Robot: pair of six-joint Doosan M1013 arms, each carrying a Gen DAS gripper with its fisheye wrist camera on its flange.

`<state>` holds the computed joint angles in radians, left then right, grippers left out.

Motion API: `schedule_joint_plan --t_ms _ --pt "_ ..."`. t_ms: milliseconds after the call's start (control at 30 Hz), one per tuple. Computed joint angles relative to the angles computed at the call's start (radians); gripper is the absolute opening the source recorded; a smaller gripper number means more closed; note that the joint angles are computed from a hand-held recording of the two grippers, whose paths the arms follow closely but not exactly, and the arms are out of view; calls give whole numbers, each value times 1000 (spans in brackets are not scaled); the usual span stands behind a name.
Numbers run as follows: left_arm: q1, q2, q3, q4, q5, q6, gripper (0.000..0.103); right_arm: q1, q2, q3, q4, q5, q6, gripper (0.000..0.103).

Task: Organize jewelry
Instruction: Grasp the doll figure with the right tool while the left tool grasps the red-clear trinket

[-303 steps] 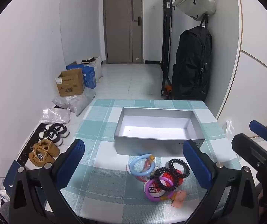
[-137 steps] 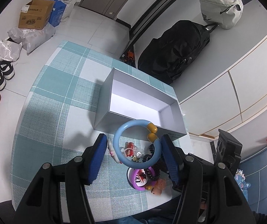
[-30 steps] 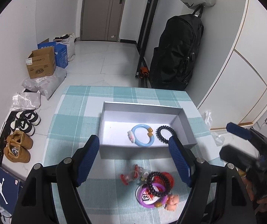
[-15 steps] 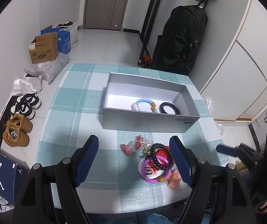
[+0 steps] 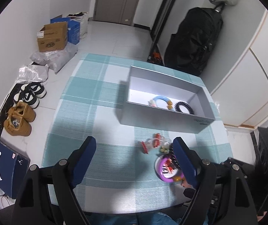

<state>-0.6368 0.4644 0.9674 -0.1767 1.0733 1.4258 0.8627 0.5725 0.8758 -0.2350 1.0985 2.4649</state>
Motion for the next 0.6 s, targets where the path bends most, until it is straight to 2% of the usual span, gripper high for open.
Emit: schedule_joint_plan --t_ms 100,167,233,367,467,600 --pt "7 0 -6 31 -20 -26 81 0 5 -7 1 12 -1 69" --pt "14 4 -11 24 -19 -35 81 -2 3 0 10 1 -4 65" --pt "24 9 -17 -7 -7 -43 81 -3 7 -8 15 9 -18 53" --pt "30 19 -27 -47 23 -49 81 -5 10 -12 27 26 -28 41" --pt "28 20 -29 -51 26 -34 81 -3 14 -22 19 44 -22 28" --pt "30 24 -33 -105 36 17 81 -5 8 -16 25 47 -16 28"
